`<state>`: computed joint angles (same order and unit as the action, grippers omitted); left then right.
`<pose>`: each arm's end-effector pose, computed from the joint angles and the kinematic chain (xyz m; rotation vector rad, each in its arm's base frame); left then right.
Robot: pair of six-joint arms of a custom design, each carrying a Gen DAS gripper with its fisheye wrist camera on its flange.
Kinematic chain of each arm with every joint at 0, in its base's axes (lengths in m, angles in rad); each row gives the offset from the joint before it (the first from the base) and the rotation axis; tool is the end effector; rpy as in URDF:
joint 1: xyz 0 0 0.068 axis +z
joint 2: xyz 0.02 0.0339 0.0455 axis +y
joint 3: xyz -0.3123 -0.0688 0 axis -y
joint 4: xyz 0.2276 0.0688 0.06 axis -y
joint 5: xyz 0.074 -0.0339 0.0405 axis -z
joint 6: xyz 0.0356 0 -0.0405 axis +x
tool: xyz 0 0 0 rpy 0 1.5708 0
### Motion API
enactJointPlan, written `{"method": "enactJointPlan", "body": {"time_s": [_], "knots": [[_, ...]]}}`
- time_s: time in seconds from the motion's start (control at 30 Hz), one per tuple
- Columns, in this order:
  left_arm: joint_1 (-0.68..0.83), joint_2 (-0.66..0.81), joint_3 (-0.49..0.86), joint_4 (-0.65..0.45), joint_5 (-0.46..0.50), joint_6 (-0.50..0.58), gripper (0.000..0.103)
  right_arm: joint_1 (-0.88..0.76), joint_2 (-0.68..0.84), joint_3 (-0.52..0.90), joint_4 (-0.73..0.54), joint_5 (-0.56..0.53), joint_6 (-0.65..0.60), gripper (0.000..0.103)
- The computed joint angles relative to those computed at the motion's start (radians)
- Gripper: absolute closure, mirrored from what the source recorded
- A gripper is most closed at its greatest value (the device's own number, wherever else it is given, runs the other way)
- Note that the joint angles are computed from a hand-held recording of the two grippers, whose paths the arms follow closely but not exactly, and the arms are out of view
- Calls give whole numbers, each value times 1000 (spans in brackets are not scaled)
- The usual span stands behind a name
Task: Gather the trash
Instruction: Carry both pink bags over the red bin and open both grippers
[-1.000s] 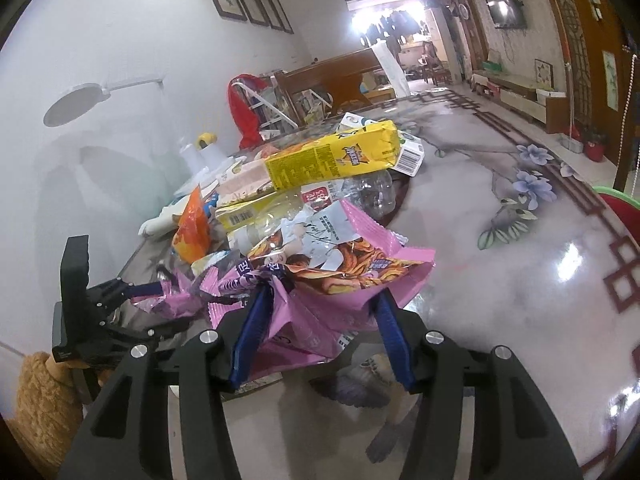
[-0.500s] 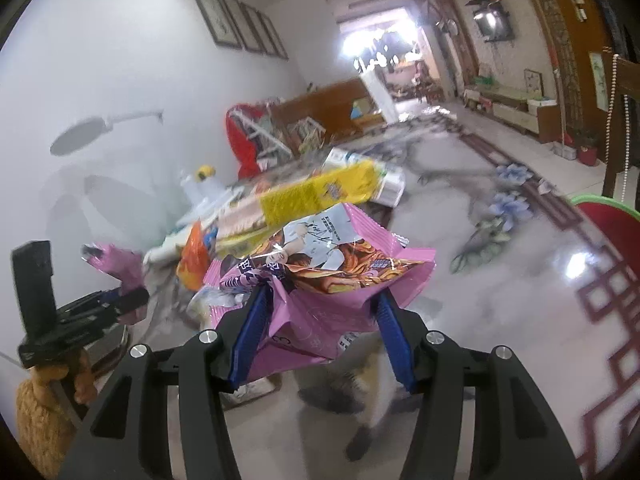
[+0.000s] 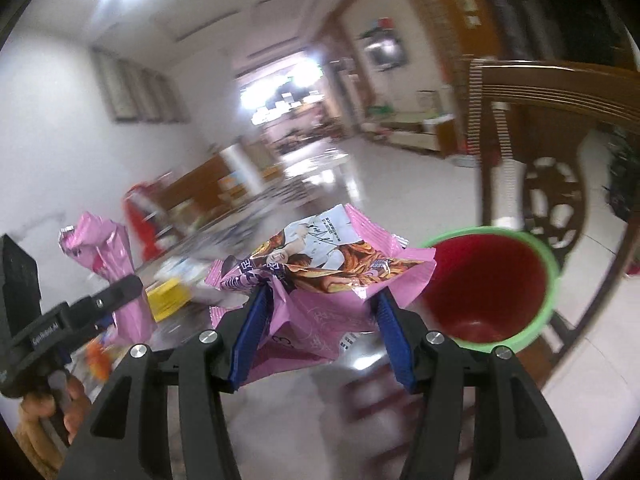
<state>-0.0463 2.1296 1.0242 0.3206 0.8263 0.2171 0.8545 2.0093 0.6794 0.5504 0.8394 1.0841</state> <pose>0.4091 -0.0452 0.1325 0.6726 2.0891 -0.8668 0.2398 0.2351 0.1208 0.6083 1.9731 0.1865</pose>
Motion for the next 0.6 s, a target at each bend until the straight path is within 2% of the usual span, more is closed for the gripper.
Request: {"method": "enactJointPlan", "body": {"time_s": [0.1,0.17,0.2,0.3,0.4,0.47,0.53,0.57,0.6], "knots": [[-145,78,114,-39,-84,-39,59,-108,-47,-84,-17,-21,26,50],[-227,128,182,-76,-127,-43,59,-202,-59,-123,-25,-67,29,50],[-276,165,243,-115,-158,-40,59,-261,-54,-153,11,-113,25,50],[-358,222,323,-154,-221,-59,59,-384,-28,-208,94,-207,12,50],[-397,285,423,-206,-255,-89,59,-440,-6,-224,117,-242,-5,49],[-418,298,439,-195,-284,-86,58,-478,15,-221,127,-276,-22,44],[-435,301,439,-169,-328,-81,41,-512,33,-230,164,-305,-41,41],[-444,298,429,-143,-354,-85,21,-528,47,-233,189,-319,-48,33],[-447,297,419,-116,-361,-92,17,-539,49,-228,184,-324,-49,31]]}}
